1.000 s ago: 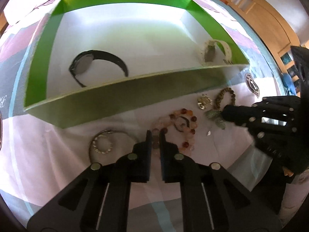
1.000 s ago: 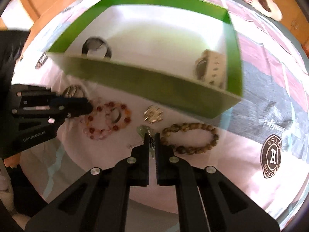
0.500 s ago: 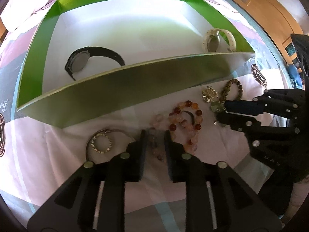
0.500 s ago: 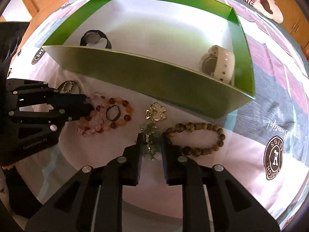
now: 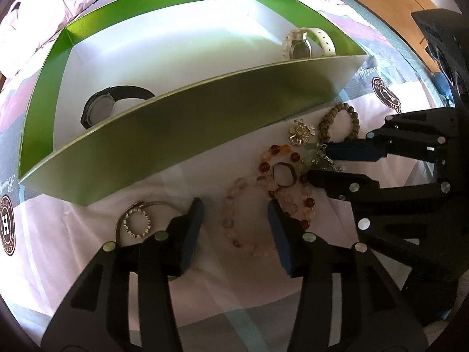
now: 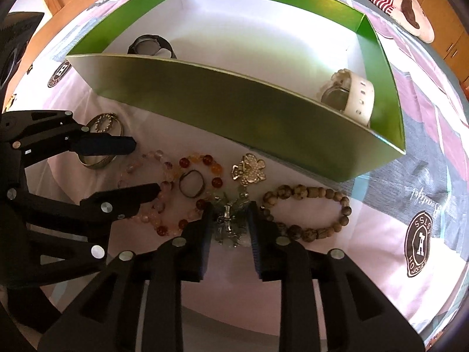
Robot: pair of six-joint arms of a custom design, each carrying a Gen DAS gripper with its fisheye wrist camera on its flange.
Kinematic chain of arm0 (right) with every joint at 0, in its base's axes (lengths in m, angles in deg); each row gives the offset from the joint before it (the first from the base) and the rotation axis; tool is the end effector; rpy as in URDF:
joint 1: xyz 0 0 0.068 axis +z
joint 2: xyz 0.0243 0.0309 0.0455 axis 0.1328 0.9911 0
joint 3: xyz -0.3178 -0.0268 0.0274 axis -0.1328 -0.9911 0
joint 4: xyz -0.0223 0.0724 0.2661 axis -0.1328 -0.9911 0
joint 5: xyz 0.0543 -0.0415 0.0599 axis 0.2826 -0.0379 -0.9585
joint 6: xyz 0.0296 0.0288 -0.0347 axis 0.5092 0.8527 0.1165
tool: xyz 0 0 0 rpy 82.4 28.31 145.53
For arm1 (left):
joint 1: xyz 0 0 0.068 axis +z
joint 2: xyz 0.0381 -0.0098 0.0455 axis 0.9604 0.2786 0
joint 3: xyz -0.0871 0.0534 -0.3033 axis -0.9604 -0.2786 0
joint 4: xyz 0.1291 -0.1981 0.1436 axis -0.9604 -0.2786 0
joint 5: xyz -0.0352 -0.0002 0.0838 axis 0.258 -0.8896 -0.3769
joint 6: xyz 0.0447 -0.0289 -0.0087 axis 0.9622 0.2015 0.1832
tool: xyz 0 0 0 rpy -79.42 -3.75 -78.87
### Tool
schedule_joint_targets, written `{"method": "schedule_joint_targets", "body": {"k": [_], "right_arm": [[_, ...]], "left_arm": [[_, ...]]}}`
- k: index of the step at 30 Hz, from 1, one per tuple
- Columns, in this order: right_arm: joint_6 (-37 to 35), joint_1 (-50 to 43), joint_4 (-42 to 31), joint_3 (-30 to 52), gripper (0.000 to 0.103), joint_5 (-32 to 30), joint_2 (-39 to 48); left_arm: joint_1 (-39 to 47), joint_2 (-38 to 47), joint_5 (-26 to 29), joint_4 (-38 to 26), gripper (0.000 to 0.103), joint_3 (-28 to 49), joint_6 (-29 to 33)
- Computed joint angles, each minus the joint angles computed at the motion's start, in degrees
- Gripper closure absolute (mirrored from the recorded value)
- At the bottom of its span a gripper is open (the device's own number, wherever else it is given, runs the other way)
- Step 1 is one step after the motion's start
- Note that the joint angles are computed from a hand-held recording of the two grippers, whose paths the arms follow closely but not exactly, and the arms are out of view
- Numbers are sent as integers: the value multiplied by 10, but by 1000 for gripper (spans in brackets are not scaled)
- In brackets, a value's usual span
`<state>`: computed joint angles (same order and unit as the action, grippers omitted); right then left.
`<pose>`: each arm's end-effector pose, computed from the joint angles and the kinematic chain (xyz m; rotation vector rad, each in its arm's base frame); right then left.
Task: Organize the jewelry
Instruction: 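Carry the pink bracelet and green charm into the box and open both tools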
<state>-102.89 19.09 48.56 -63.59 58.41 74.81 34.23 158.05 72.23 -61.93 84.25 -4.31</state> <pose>0.1918 0.0435 0.1387 -0.9405 2.6721 0.1301 0.1712 -0.1365 0.1445 0.1846 2.7508 -0.1850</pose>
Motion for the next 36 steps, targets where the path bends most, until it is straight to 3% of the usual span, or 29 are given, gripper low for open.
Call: {"method": "schedule_joint_targets", "body": {"k": [4, 9, 10, 13, 22, 27, 31, 36], "right_arm": [[-5, -10, -2, 4, 68, -3, 2], [-20, -24, 23, -11, 71, -12, 11], [-25, -29, 13, -7, 86, -22, 11], [-30, -39, -4, -6, 91, -34, -10], [-89, -168, -97, 47, 92, -209, -61], [-126, -269, -143, 73, 92, -372, -81], [-73, -294, -101, 72, 92, -416, -102], [25, -245, 17, 58, 92, -383, -73]], "left_arm": [[0, -6, -18, -7, 73, -3, -5], [11, -13, -20, -7, 95, -7, -10], [9, -14, -24, -7, 95, -7, -10], [-2, -19, -41, -15, 95, -5, -9], [-27, -149, -71, -22, 95, -12, -17], [-34, -271, -103, -13, 95, -29, -18], [-4, -337, -111, -5, 95, -23, 1], [94, -288, -70, 15, 95, -8, 41]]}}
